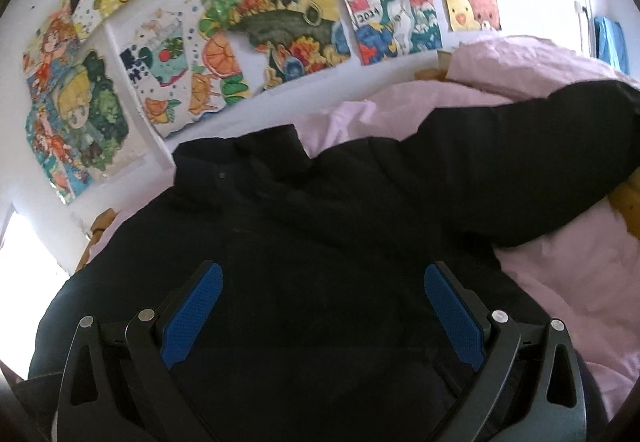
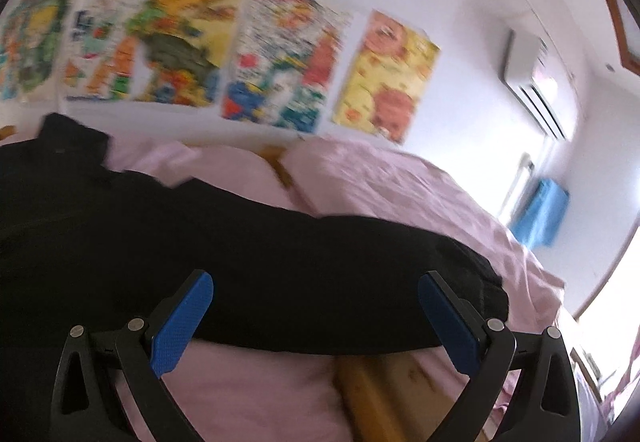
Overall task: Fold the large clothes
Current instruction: 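Grasp the sleeve cuff with the right tool and lift it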
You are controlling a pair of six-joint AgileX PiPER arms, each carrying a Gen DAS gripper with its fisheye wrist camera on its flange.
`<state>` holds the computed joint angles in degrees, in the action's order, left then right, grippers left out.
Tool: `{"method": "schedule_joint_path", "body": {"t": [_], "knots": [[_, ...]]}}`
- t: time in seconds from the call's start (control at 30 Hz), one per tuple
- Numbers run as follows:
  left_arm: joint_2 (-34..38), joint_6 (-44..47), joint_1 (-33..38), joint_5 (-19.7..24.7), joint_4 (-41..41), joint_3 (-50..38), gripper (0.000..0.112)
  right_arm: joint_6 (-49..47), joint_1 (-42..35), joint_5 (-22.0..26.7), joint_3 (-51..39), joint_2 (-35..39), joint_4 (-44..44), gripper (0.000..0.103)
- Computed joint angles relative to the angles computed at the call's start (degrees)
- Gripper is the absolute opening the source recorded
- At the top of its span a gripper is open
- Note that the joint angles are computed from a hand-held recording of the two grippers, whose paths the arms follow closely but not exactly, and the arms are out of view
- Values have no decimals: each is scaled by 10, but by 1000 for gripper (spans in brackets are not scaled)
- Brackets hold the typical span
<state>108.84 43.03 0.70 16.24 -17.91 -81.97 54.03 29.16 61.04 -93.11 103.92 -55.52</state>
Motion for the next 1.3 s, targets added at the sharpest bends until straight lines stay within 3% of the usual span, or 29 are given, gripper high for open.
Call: {"method": "schedule_joint_path", "body": {"t": [0.17,0.33,0.43,0.57,0.8,1.03,1.13,1.3], "knots": [[46,-15,-11,-23,21,-25,99,16,-69,-8,1,14,13,103],[96,-44,-16,-12,44,-74,99,22,-127,-18,-3,23,35,103],[126,-20,-8,6,3,-114,99,23,-156,-26,-1,25,51,103],[183,-24,9,71,-32,-207,99,21,-165,-30,4,34,42,103],[277,-96,13,157,6,-366,99,57,-154,-45,42,27,-12,103],[292,4,0,161,-80,-383,99,57,-153,-51,52,20,-25,103],[303,-1,-18,153,-54,-393,99,58,-153,-55,60,15,-32,103],[365,-70,-37,203,36,-481,99,59,-155,-58,66,11,-36,103]]}}
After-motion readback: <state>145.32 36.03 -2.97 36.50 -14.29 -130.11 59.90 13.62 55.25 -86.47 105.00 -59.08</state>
